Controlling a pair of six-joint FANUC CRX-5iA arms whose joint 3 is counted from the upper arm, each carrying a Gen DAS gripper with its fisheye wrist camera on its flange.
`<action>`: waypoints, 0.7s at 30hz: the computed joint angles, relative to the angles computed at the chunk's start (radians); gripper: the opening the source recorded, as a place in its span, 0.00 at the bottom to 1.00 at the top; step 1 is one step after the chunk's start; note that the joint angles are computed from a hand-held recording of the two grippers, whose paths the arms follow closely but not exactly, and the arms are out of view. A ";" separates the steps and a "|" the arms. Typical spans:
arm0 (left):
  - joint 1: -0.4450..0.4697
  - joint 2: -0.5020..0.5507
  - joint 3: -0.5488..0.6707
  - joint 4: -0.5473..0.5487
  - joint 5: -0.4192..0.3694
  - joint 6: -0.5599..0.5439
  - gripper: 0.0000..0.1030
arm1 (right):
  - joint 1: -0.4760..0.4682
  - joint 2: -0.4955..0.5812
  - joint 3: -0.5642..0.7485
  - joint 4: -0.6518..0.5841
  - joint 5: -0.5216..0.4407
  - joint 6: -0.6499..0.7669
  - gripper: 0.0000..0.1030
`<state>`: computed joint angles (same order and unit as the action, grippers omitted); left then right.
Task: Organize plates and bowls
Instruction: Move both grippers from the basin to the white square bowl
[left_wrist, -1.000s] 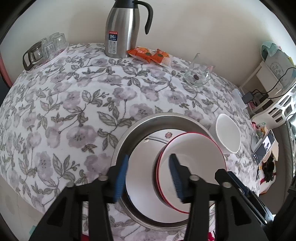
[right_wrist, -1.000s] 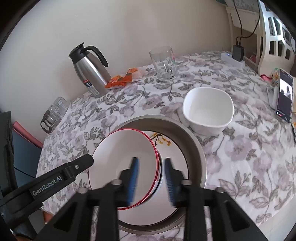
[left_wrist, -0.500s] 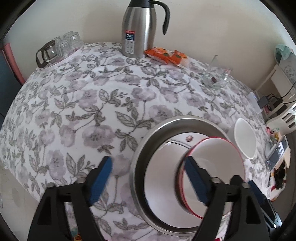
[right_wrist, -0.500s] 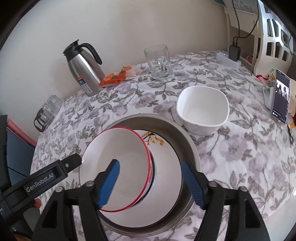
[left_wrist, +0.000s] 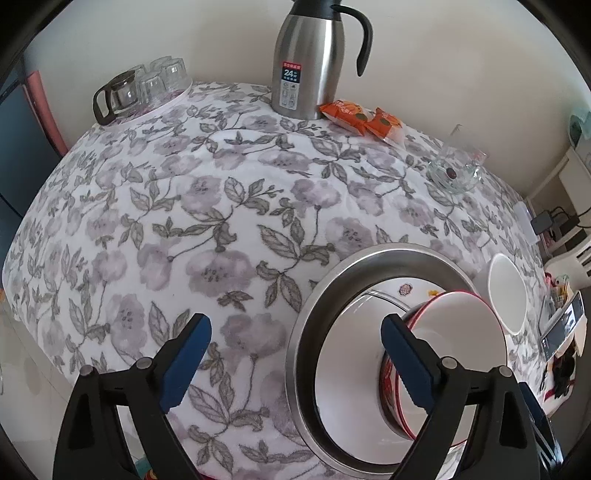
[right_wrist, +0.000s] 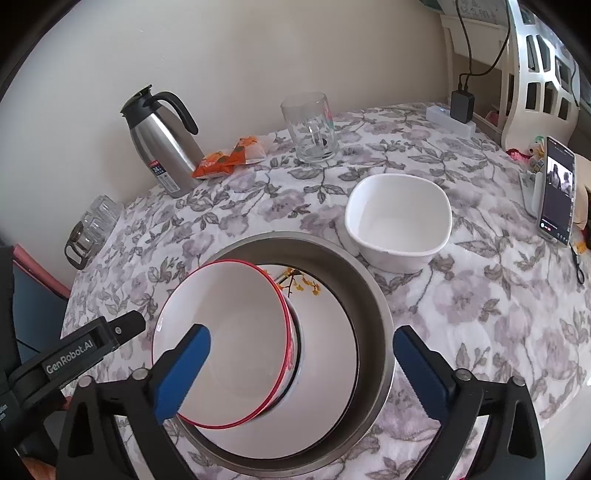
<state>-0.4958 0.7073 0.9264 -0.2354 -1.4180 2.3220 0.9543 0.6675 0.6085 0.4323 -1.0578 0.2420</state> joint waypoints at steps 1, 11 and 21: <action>0.002 -0.002 -0.005 0.004 0.002 0.003 0.91 | 0.000 0.000 0.000 -0.002 0.001 0.001 0.99; 0.010 -0.005 -0.013 -0.007 -0.008 0.033 0.91 | -0.001 -0.005 -0.012 0.005 0.015 -0.010 1.00; -0.012 -0.024 -0.016 -0.078 0.026 0.064 0.91 | -0.005 -0.039 -0.069 0.056 0.063 -0.027 1.00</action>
<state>-0.5077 0.6829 0.9108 -0.3137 -1.3921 2.3865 0.9493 0.6282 0.5397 0.4882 -0.9952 0.2149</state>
